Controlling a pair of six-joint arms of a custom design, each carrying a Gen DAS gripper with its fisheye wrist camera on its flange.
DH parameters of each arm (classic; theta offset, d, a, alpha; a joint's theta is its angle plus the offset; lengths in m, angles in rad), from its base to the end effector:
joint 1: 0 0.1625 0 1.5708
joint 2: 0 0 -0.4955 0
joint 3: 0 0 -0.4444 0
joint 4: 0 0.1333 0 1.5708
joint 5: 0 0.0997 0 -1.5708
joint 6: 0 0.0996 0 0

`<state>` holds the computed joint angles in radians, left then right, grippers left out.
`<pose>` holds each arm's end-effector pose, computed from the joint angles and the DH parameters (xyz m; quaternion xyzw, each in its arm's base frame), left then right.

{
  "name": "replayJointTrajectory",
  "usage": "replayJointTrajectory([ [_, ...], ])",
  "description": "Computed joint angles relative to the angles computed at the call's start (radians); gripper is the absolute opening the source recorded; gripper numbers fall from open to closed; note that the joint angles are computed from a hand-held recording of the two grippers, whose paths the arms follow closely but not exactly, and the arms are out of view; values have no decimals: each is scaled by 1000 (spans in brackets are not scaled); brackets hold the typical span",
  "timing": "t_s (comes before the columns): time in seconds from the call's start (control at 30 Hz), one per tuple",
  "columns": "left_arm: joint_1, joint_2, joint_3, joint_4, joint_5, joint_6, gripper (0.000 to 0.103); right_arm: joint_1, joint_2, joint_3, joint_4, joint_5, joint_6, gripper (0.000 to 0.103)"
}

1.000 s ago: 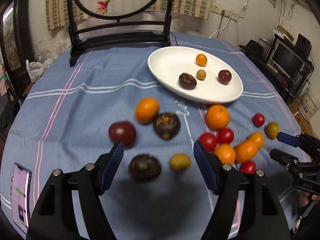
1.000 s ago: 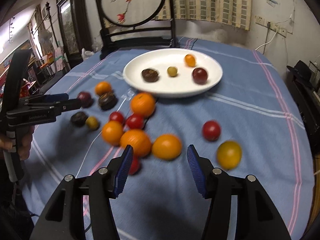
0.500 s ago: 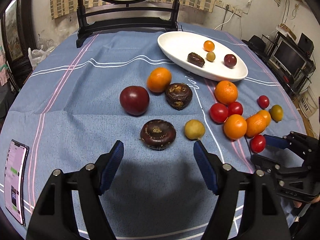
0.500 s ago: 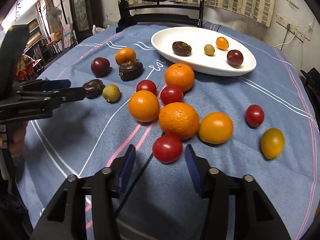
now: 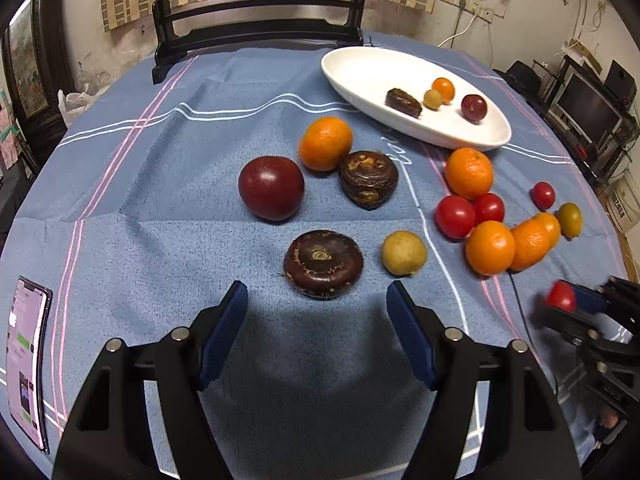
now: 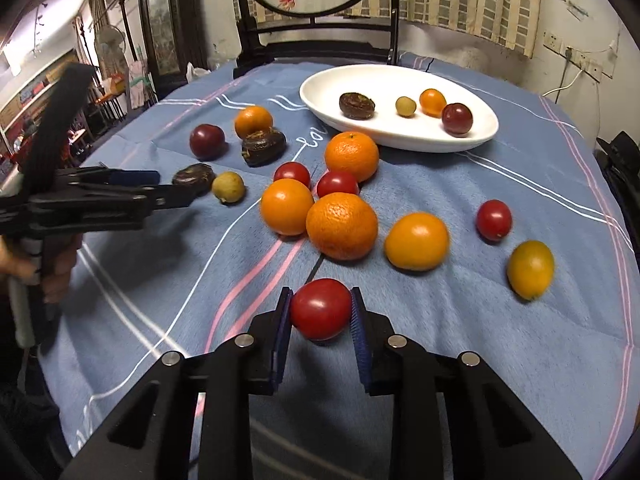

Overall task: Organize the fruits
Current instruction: 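Grasp another dark brown fruit with the left gripper while the right gripper grasps a red cherry tomato, then lower both held fruits onto the white plate and open both grippers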

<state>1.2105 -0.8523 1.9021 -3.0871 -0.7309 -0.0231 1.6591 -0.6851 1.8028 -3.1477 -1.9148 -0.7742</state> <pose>-0.0408 -0.6967 0.1355 0.0562 0.8916 -0.2828 0.3492 0.1619 -0.6976 0.0366 0.3656 -0.8878 0.1551 0.2324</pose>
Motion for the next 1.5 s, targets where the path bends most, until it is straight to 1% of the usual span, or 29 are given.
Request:
replayJointTrajectory([
  [0.07,5,4,-9,14,-5,-3,65,-6,-16,17,-8,15,-1,28],
  [0.13,12,16,-24,17,-2,7,59,-11,-27,29,-18,24,-2,28],
  [0.2,16,37,-38,-30,9,52,58,-14,-32,37,-28,31,-9,28],
  [0.27,15,46,-46,-45,22,65,53,-17,-38,41,-27,43,-9,28],
  [0.3,15,45,-47,-49,10,75,42,-17,-40,43,-27,47,-11,28],
  [0.37,10,41,-44,-38,6,87,42,-17,-43,45,-29,53,-19,28],
  [0.43,-1,25,-31,-36,-24,108,42,-16,-49,43,-32,65,-31,28],
  [0.53,-33,8,-19,-90,-43,172,42,-8,-59,20,-49,86,-47,28],
  [0.6,-61,4,-31,-129,-58,225,42,0,-57,0,-77,96,-56,28],
  [0.63,-67,5,-40,-135,-65,236,42,7,-53,-19,-103,104,-61,28],
  [0.7,-80,18,-84,-140,-77,265,42,11,-45,-50,-121,122,-60,29],
  [0.8,-83,66,-176,-140,-65,292,42,17,2,-133,-156,127,-82,29],
  [0.87,-74,99,-239,-114,-62,284,42,20,33,-191,-121,110,-61,29],
  [0.93,-62,142,-316,-68,-43,268,42,22,75,-263,-75,82,-48,29],
  [0.97,-52,170,-364,-29,-30,257,42,23,91,-286,-62,69,-50,29],
  [1.07,-27,218,-449,63,-11,213,42,27,144,-357,-18,29,-57,29],
  [1.2,-4,256,-512,119,-15,191,42,25,188,-423,44,7,-44,29],
  [1.37,16,287,-572,170,-37,146,42,25,239,-499,113,-26,-27,29],
  [1.43,25,299,-597,203,-48,125,43,26,256,-525,144,-42,-19,31],
  [1.47,28,301,-602,216,-49,114,43,26,260,-533,151,-48,-18,34],
  [1.5,29,304,-605,219,-51,107,46,25,265,-541,163,-50,-15,39],
])
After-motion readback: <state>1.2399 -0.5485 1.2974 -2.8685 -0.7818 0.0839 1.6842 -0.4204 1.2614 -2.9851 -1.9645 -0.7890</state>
